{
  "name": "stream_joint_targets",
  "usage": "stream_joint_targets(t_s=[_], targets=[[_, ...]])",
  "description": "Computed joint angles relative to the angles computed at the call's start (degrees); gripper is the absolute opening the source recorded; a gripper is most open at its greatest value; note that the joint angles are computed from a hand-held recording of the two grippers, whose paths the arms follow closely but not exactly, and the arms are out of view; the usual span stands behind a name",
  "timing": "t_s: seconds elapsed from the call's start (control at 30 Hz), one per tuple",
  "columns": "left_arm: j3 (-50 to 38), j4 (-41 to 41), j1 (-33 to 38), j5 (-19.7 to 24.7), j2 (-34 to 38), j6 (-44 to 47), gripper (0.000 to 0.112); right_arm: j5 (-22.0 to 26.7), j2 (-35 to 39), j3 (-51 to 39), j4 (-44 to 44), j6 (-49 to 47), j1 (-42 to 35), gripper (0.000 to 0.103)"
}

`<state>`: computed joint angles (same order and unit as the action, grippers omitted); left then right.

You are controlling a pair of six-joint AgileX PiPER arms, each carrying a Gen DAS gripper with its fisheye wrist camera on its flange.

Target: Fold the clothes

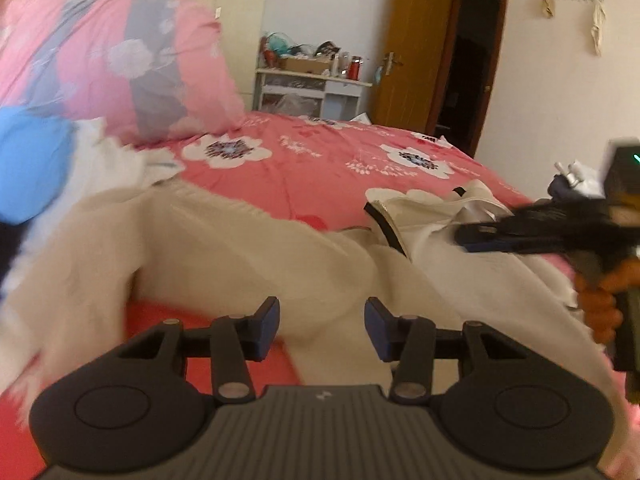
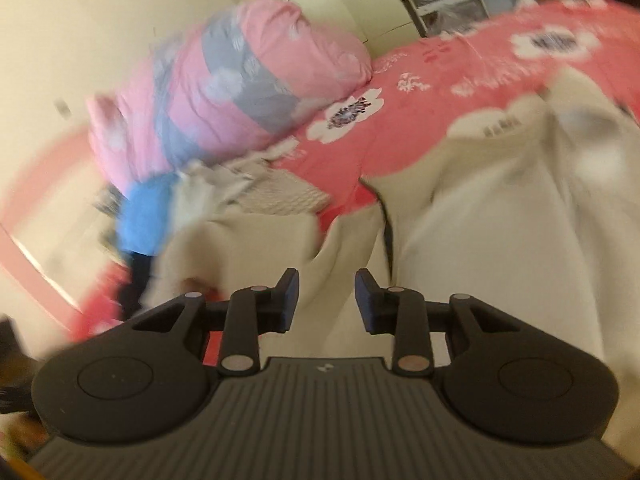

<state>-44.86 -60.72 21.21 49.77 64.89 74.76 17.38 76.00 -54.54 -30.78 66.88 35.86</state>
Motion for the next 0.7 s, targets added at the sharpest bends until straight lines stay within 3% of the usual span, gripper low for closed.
stream_joint_targets(t_s=[0.07,0.17,0.23,0.27,0.3,0.33,0.47,0.53,0.6,0.7], targets=[[2.3,-4.2,-6.1,-7.8,2.4,2.4,0.047,2.2,8.8,-8.0,4.5,-8.6,-2.7,0.033],[5.6,-13.2,-12.6,-17.8,6.1,9.9,0.047,6.8,20.5,-19.2,3.6,-13.4,-4.5,0.035],[7.2,-21.3,-16.1,-23.5,9.1,17.4,0.047,7.6,25.7,-23.8,5.5,-17.4,-6.1,0.035],[7.3,-23.4,-16.0,-24.1,10.1,19.0,0.047,8.1,28.3,-26.2,6.6,-19.5,-6.8,0.033],[7.1,-24.2,-15.7,-24.3,10.9,19.1,0.044,8.2,29.6,-27.3,6.6,-19.5,-7.3,0.014],[7.0,-25.1,-15.3,-24.5,11.7,19.5,0.044,7.2,29.5,-26.6,5.8,-17.8,-8.1,0.006],[5.9,-28.0,-14.4,-26.5,14.5,20.0,0.028,-1.4,22.2,-18.6,0.1,-8.5,-12.0,0.005],[4.8,-27.3,-14.6,-28.4,15.2,18.0,0.026,-1.3,18.6,-17.8,-1.2,-9.3,-13.4,0.004],[4.3,-28.0,-14.5,-29.1,15.7,17.8,0.026,0.1,16.5,-19.5,3.0,-16.4,-15.4,0.004],[4.4,-33.3,-15.9,-32.6,15.8,22.5,0.026,4.0,18.7,-25.4,5.9,-22.9,-17.6,0.004]])
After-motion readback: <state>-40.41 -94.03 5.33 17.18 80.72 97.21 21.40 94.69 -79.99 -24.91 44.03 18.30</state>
